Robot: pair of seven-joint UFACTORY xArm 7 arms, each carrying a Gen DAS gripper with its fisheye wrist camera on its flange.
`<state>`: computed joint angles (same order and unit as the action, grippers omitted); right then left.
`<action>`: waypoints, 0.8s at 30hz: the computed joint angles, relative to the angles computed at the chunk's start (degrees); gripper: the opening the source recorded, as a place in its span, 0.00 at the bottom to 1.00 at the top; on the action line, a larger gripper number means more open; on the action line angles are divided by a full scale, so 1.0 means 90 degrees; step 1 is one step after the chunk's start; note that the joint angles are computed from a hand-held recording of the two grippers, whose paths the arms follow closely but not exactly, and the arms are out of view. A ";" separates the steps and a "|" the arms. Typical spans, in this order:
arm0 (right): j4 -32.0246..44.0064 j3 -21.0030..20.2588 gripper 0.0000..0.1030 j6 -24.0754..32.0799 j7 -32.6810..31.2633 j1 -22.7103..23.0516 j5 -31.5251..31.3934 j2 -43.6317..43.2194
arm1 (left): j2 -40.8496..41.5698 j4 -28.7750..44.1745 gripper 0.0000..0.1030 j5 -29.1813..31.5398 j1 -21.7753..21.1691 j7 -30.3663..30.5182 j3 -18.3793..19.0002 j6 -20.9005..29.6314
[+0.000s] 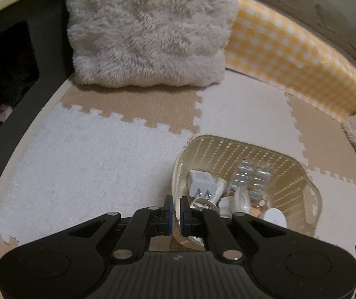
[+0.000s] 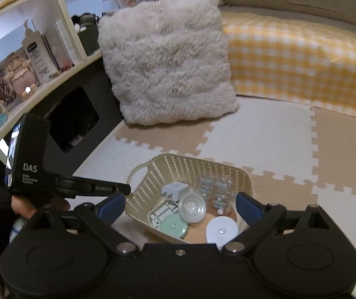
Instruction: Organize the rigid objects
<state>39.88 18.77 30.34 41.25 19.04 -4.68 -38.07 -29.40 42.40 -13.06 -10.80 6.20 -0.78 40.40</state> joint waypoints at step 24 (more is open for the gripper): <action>-0.0747 0.0849 0.97 0.1065 0.0939 -0.0104 -0.0223 -0.2642 | -0.4257 -0.1263 0.61 0.0598 -0.0072 -0.0274 -0.0287 0.0737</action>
